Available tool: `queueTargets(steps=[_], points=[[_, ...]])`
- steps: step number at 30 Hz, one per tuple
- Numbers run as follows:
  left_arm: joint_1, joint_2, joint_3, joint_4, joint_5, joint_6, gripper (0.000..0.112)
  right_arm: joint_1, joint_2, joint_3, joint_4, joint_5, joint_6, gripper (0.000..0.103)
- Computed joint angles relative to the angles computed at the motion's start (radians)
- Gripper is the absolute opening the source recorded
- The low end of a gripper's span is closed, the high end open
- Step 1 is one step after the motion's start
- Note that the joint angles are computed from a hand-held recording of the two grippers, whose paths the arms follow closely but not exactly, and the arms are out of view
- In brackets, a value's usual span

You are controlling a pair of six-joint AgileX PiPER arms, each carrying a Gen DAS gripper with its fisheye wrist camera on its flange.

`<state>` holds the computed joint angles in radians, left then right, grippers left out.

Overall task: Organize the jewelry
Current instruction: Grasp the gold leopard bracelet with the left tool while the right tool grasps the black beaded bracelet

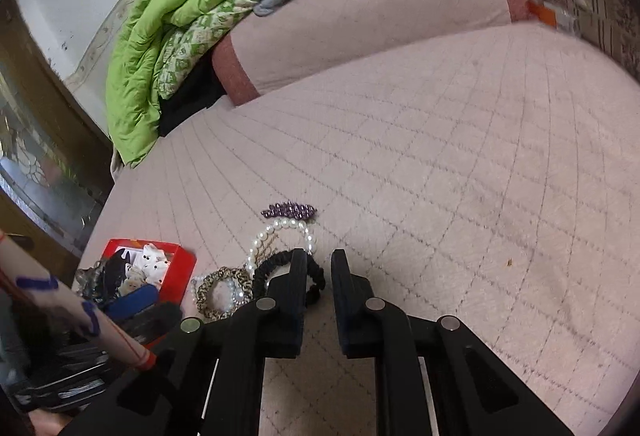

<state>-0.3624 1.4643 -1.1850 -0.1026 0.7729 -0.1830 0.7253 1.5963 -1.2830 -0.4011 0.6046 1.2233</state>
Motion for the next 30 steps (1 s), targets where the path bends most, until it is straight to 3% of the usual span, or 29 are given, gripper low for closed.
queueTargets(steps=[12,13,14,16,22,30], points=[[-0.097,0.14,-0.061,0.241,-0.012,-0.228,0.032,-0.046,-0.058,0.058,0.1,-0.063,-0.053,0.02],[-0.093,0.135,-0.055,0.243,-0.018,-0.224,0.022,-0.048,-0.056,0.057,0.107,-0.062,-0.059,0.02],[-0.078,0.122,-0.045,0.205,-0.028,-0.183,0.005,-0.052,-0.053,0.056,0.118,-0.063,-0.069,0.02],[-0.041,0.088,-0.023,0.089,-0.041,-0.104,0.005,-0.063,-0.046,0.055,0.153,-0.066,-0.097,0.024],[-0.062,-0.002,0.034,0.077,-0.095,-0.062,0.005,-0.075,-0.003,0.034,0.258,-0.058,-0.194,0.028],[-0.044,-0.039,0.046,0.008,-0.135,0.023,0.005,-0.049,0.086,-0.041,0.23,-0.005,-0.197,0.028]])
